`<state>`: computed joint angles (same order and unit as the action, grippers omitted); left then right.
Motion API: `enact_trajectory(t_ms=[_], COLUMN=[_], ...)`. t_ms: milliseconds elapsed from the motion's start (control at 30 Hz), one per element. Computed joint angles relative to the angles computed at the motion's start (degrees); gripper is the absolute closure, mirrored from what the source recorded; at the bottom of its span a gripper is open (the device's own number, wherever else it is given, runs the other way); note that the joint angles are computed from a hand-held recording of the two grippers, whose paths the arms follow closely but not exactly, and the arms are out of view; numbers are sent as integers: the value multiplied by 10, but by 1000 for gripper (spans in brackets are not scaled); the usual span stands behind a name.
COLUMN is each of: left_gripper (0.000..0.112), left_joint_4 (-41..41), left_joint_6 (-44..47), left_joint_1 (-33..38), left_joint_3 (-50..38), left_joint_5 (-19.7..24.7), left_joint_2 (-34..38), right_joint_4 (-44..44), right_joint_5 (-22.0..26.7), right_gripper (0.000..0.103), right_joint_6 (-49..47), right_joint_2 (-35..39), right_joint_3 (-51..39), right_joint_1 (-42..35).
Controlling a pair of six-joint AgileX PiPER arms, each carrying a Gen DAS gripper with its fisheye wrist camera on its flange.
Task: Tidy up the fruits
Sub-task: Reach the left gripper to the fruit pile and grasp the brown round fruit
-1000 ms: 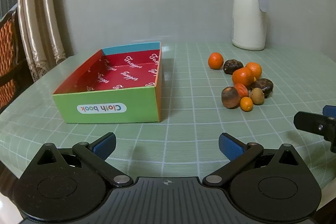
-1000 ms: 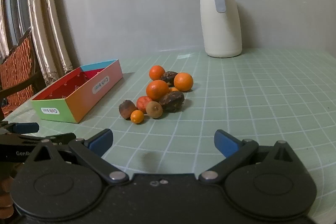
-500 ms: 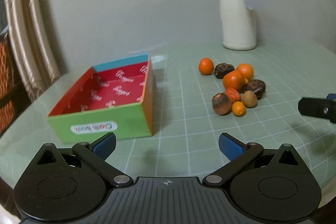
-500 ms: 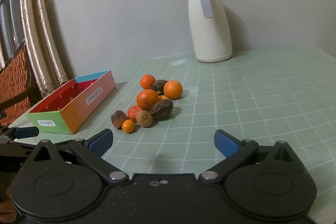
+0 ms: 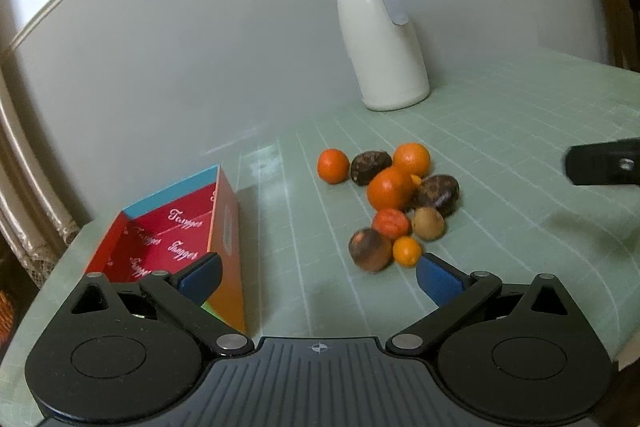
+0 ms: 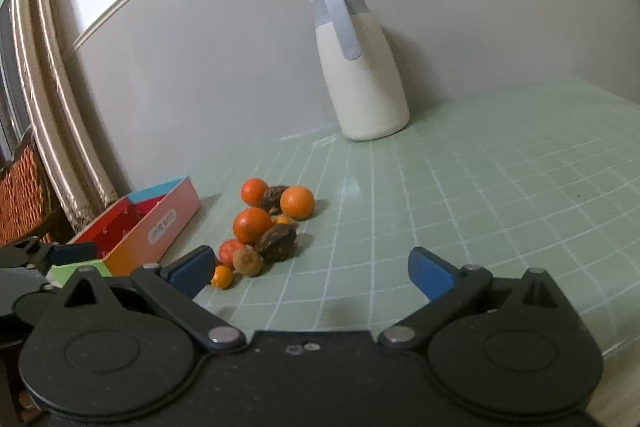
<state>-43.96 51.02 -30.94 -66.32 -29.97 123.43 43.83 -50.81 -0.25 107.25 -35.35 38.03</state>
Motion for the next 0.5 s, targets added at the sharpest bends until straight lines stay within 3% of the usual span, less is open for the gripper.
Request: enact_trajectory(t_ms=[133,233,300,500], left_gripper=[11,42,44,44], left_joint_4=[-21,-58,-101,-110], left_joint_6=[4,31,61,38], left_joint_1=[7,15,20,25], left_joint_3=[-41,-82,-109,-138], left_joint_5=[31,83,113,123], left_joint_2=[14,32,47,72], right_joint_4=[-11,-20,-20,-31], right_joint_5=[-22,-38,-51,-70], right_gripper=[0,0,0,0], right_joint_6=[26,46,53,72], right_joint_2=[-5,-8,-9,-12], right_joint_3=[16,26,32,44], right_joint_1=[-5,-9,-8,-10])
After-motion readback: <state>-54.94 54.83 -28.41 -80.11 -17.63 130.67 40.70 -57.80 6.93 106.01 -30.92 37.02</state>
